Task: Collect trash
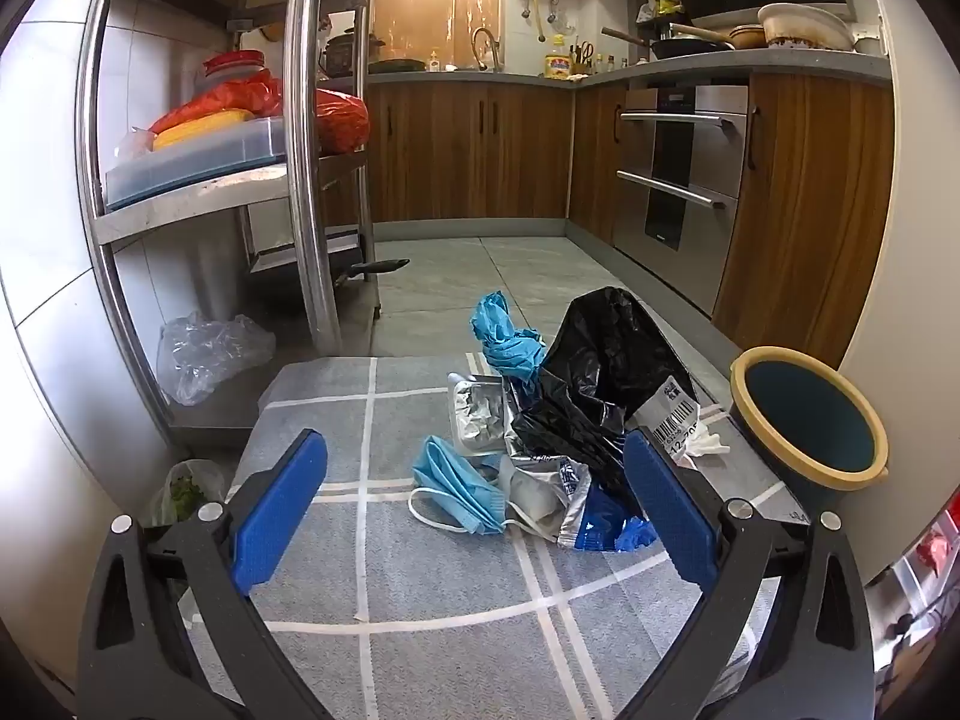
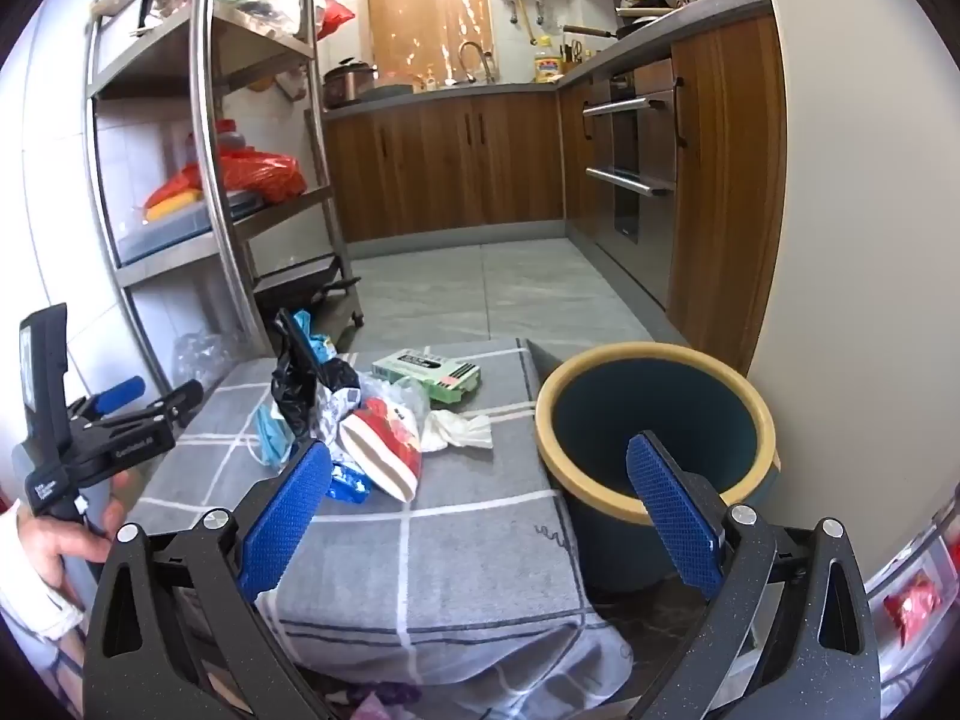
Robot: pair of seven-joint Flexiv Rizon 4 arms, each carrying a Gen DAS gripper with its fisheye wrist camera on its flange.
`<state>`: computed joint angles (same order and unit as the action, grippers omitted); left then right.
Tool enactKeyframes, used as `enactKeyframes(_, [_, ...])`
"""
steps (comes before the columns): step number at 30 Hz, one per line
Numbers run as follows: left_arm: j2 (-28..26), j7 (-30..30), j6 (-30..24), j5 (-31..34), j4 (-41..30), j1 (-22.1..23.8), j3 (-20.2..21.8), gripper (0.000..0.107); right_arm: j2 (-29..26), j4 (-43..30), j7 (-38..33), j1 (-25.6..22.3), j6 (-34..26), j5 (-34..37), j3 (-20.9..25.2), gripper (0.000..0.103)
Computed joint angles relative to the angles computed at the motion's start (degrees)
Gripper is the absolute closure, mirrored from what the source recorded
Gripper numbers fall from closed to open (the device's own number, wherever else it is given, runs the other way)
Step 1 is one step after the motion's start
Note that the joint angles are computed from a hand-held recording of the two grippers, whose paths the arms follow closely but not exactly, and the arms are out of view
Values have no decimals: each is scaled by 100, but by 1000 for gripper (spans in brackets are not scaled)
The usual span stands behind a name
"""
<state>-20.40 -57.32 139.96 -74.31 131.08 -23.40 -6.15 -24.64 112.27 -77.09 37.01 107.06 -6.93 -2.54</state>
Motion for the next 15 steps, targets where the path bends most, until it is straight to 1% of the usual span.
enactKeyframes(5, [20,-65,-41,47,43,14,6,10,-55,-22,-9,-89,24,-40,63,5])
enactKeyframes(6, [15,-76,-44,57,52,13,8,10,29,-12,-42,53,-10,13,-63,5])
enactKeyframes(8, [26,-55,-46,20,47,-4,2,10,31,2,-51,44,34,16,-56,5])
enactKeyframes(12, [-10,29,-82,-22,-13,-8,-15,10,42,-26,-75,-123,22,-41,100,5])
enactKeyframes(13, [-17,58,-81,-52,-27,-14,-18,10,44,-29,-44,-107,16,-70,66,5])
enactKeyframes(14, [-20,64,-81,-60,-31,-15,-20,10,21,-4,-138,68,61,54,-53,5])
enactKeyframes(15, [-17,50,-90,-47,-27,-13,-21,10,25,-2,-119,84,65,33,-71,5])
